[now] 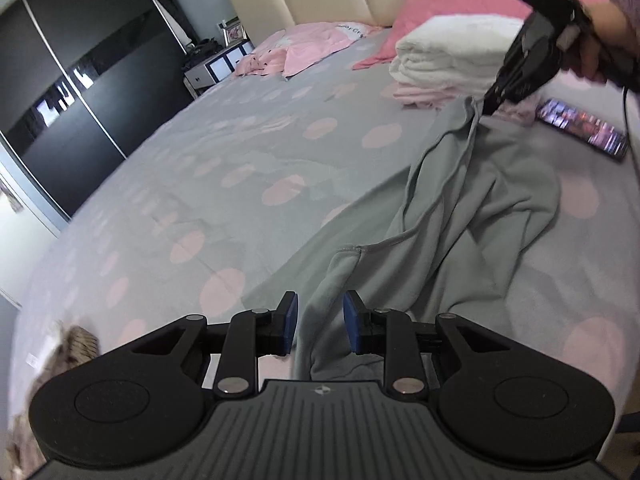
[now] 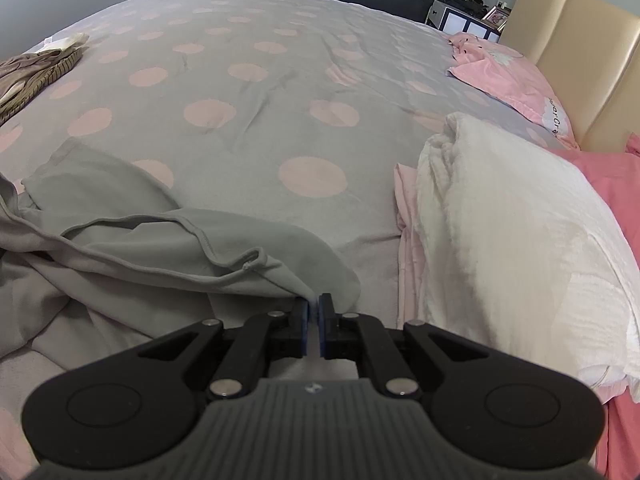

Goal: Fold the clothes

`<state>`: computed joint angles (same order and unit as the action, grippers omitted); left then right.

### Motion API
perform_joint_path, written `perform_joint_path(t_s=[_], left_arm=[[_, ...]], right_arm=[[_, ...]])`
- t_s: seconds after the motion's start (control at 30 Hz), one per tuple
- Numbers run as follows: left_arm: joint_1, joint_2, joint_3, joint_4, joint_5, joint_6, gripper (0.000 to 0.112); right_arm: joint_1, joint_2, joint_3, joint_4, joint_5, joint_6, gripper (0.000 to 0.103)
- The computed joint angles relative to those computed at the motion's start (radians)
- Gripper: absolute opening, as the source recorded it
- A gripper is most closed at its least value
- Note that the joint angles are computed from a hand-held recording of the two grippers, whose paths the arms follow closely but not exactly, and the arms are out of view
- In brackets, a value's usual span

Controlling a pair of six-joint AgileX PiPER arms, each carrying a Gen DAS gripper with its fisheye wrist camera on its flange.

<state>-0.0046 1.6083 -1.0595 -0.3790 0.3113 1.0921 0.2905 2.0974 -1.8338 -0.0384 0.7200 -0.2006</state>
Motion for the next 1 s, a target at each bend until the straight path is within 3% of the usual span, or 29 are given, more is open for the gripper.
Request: perform_joint_path(t_s=[0.1,0.13,0.27,0.33,0.43,0.6,0.63,0.73,0.8,0.9,1.0], left_arm=[[-0.059,0.019,0.036,0.284,-0.097,-0.224,0.024],[-0.071,0.028,0.034,0.371,-0.098,-0.308,0.024],[-0.087,0.063,0.011,0.496,-0.088,-0.434,0.021],[-0.086,0.084,-0.018,0.483,-0.058,-0.443,0.016],[-0.066,0.108,-0.072,0.35,0.022,-0.351,0.006],[-0.019,0.112,-0.126,0.15,0.137,-0.206,0.002],[-0.004,0.114,-0.141,0.103,0.168,-0.177,0.002],[0.1,0.15,-0.265,-0.121,0.4,-0.106,0.001],[0.191,0.213,-0.385,-0.254,0.6,-0.153,0.001],[0.285,0.308,-0.528,-0.358,0.813,-0.246,0.001],[0.321,0.346,-0.571,-0.38,0.876,-0.299,0.001]], right_arm=[[-0.001,-0.001,-0.003,0.006,0.001,-0.004,0.006],[-0.002,-0.001,-0.002,0.008,0.001,-0.006,0.007],[-0.006,-0.005,0.004,0.015,-0.001,-0.01,0.007],[-0.007,-0.007,0.007,0.017,-0.003,-0.011,0.007],[-0.007,-0.009,0.01,0.02,-0.003,-0.014,0.007],[-0.01,-0.014,0.013,0.026,-0.009,-0.02,0.007],[-0.011,-0.015,0.015,0.028,-0.011,-0.022,0.008],[-0.012,-0.021,0.021,0.031,-0.016,-0.027,0.008],[-0.013,-0.024,0.024,0.028,-0.019,-0.03,0.008],[-0.013,-0.026,0.028,0.023,-0.022,-0.029,0.008],[-0.01,-0.022,0.019,0.017,-0.014,-0.025,0.008]])
